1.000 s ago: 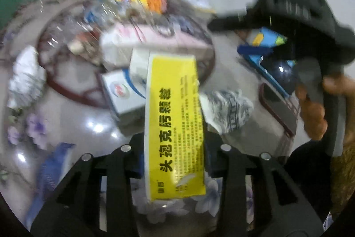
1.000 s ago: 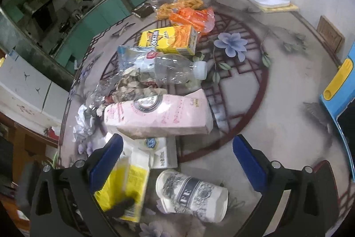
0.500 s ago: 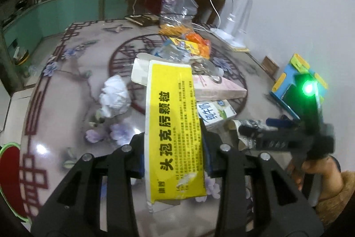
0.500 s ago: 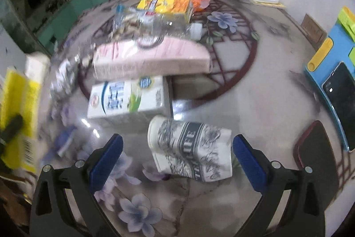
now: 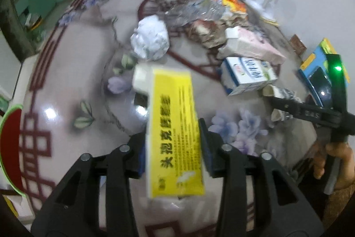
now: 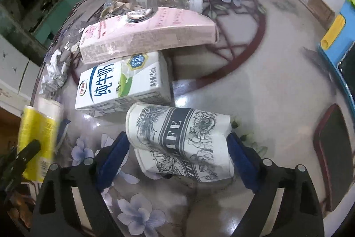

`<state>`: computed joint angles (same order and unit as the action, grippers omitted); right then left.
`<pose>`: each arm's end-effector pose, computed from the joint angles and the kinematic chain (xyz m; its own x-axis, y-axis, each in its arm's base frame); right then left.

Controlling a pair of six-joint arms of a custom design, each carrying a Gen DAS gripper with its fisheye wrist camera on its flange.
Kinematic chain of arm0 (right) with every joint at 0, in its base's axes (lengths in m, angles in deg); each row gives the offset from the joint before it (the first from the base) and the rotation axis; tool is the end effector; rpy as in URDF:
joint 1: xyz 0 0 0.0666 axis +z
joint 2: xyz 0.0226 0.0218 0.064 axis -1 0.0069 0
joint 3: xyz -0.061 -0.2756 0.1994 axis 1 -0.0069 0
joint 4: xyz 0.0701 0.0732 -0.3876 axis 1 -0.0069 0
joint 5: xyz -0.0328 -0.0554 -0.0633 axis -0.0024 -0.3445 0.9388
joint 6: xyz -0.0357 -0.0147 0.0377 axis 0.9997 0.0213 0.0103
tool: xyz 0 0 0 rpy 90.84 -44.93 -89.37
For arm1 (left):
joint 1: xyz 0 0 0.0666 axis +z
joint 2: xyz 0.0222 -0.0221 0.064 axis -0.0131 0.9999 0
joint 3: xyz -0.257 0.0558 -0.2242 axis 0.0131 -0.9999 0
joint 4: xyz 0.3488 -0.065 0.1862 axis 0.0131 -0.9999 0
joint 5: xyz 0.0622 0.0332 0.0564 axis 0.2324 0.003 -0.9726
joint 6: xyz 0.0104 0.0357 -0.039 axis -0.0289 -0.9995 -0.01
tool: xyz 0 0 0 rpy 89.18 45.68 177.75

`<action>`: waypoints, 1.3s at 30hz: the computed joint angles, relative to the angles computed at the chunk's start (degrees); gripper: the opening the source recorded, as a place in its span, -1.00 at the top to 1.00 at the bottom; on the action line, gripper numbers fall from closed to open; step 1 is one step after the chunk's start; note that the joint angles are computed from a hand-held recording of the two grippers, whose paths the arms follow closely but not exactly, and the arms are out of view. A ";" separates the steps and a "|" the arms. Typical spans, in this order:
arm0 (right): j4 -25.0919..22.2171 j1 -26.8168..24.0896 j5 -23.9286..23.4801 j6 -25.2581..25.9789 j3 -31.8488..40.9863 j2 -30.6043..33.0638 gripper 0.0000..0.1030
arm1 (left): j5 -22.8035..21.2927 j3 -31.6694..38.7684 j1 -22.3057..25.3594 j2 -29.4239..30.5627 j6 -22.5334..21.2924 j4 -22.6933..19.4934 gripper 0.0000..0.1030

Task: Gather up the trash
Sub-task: 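Grasp the yellow medicine box with the left tool while the right tool grasps the patterned paper cup, then carry the box and cup to the red bucket and open both tools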

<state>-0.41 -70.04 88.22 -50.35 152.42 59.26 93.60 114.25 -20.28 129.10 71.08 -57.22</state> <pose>0.4502 0.1595 0.4636 -0.9279 0.1259 -0.3510 0.0700 0.9833 0.1678 0.4231 -0.1545 0.4682 -0.8716 0.0657 -0.4858 0.1884 0.9598 -0.2081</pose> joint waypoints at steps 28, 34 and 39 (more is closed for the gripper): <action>9.15 5.20 2.22 3.00 0.49 -5.14 -0.64 | -9.85 -1.01 3.31 -6.17 1.34 8.32 0.24; 11.62 7.79 4.51 2.20 1.33 -5.63 -0.64 | -13.76 -1.26 4.46 -7.89 -1.74 10.11 0.24; 12.57 10.69 4.50 1.70 3.73 -3.65 -0.64 | -14.23 -1.95 6.06 -9.17 -2.61 10.84 0.24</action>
